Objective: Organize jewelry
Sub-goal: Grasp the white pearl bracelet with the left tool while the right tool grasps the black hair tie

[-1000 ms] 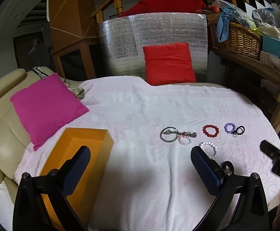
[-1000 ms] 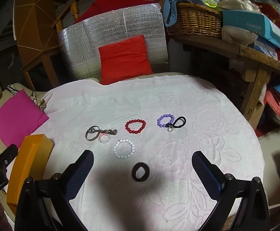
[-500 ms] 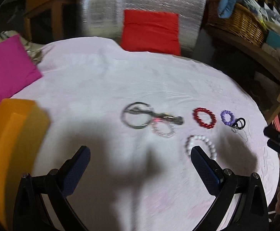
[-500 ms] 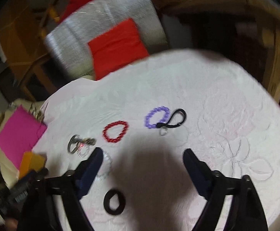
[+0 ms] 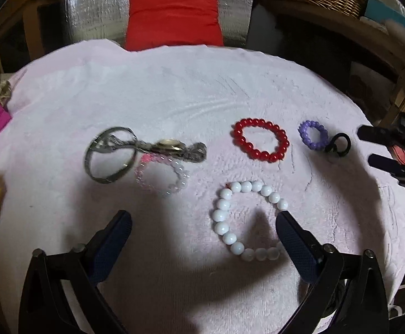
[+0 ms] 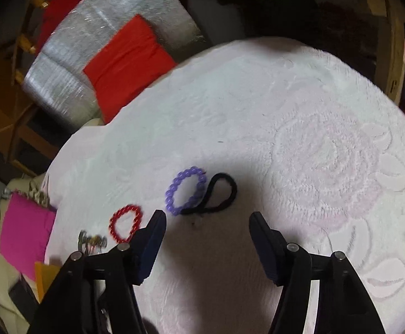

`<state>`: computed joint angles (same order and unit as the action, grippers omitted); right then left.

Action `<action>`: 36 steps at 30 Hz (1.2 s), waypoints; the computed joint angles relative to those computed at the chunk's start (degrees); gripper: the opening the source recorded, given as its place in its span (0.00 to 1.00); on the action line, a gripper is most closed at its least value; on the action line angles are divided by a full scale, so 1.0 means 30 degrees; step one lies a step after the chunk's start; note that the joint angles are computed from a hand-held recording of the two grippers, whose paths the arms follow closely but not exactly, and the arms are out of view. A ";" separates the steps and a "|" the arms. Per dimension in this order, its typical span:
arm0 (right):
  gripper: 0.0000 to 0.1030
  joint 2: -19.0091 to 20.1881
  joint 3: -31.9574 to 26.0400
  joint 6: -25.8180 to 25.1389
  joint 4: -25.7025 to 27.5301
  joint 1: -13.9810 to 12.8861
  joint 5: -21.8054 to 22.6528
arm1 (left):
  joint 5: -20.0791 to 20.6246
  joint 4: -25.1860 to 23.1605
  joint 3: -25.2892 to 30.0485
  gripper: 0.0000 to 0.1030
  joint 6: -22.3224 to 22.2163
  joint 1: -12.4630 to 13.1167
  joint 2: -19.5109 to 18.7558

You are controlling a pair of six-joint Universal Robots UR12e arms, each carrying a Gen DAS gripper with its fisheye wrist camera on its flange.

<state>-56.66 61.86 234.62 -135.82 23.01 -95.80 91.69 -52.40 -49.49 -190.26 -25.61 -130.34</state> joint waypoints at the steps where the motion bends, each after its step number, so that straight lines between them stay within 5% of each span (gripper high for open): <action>1: 0.63 0.0058 -0.0090 0.0106 0.0198 -0.0023 -0.0300 | -0.0207 -0.0019 -0.0140 0.88 0.0109 0.0045 0.0096; 6: 0.48 0.0767 -0.0891 0.0052 0.1170 -0.0273 -0.0482 | -0.0077 0.0702 -0.0391 0.71 0.1447 -0.0083 0.0076; 8: 0.37 0.0983 -0.1278 -0.0482 0.1499 -0.0161 -0.1313 | -0.0396 0.1000 -0.0517 0.59 0.1757 -0.0034 0.0129; 10: 0.14 0.1112 -0.1562 -0.0897 0.1784 -0.0138 -0.1274 | -0.0528 0.1209 -0.0622 0.45 0.2106 -0.0017 0.0180; 15: 0.07 0.1201 -0.1813 -0.1472 0.1910 0.0049 -0.2038 | -0.1266 0.1247 -0.0774 0.15 0.2427 0.0144 0.0326; 36: 0.06 -0.0666 0.0761 -0.1462 -0.2232 0.0395 -0.1843 | -0.2852 0.2310 -0.2102 0.08 0.1414 0.0705 0.1381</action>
<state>-58.66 64.15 230.24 -142.52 24.19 -101.33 83.13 -45.47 -55.79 -186.02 -23.49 -126.19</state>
